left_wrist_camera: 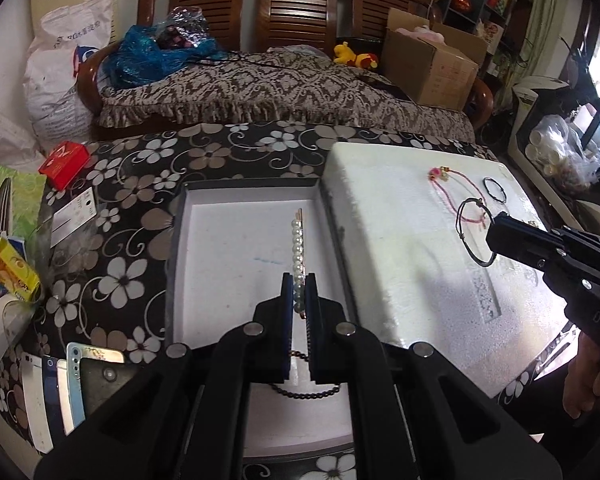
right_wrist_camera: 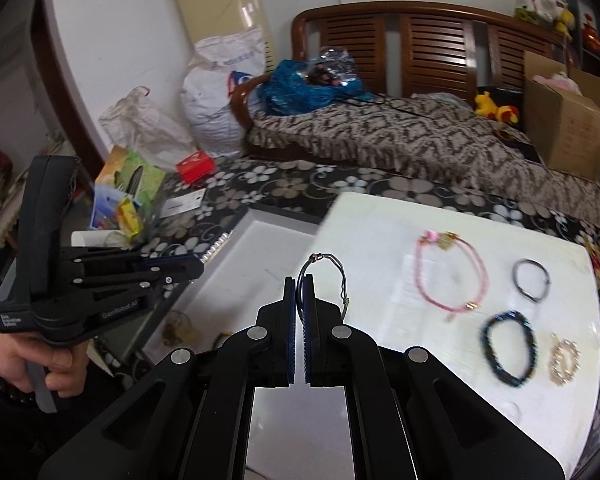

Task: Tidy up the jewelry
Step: 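Carry pearl hair pin in left tool and silver bangle in right tool to the tray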

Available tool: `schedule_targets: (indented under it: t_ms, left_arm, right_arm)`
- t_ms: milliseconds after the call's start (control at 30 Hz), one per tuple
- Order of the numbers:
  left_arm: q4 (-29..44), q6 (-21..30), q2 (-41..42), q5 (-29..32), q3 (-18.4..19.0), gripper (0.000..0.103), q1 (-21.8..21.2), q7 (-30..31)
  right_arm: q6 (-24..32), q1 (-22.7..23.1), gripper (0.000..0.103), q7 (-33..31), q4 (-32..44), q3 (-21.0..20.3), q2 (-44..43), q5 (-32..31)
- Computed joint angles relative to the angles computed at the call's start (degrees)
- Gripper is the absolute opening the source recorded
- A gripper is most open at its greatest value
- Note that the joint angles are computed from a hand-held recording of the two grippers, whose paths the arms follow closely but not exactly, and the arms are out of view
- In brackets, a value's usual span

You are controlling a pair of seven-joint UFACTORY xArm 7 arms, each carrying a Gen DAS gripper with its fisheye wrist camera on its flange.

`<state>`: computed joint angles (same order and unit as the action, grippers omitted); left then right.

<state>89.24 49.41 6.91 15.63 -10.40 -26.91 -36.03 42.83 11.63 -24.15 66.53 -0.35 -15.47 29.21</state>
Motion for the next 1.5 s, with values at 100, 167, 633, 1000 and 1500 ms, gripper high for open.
schedule_targets:
  t_ms: [100, 167, 633, 1000, 1500]
  left_arm:
    - [-1.05, -0.20, -0.94, 0.04, 0.21, 0.005, 0.38, -0.40]
    - [-1.68, -0.44, -1.48, -0.09, 0.26, 0.005, 0.75, -0.54]
    - [-2.75, -1.08, -2.36, -0.05, 0.20, 0.005, 2.13, -0.22]
    - [-3.69, 1.18, -0.72, -1.81, 1.03, 0.005, 3.74, 1.43]
    - [-3.92, 0.95, 0.32, -2.65, 1.53, 0.005, 4.23, 1.10]
  right_arm:
    - [0.01, 0.63, 0.003, -0.10, 1.13, 0.68, 1.20, 0.18]
    - [0.12, 0.86, 0.003, -0.08, 1.64, 1.02, 1.65, 0.16]
    - [0.11, 1.55, 0.004, 1.09, 2.57, 2.22, 2.66, -0.34]
    - [2.21, 2.84, 0.003, 3.52, 8.29, 5.53, 10.77, -3.60]
    - [3.07, 3.01, 0.003, 6.31, 11.39, 7.46, 15.30, -7.61]
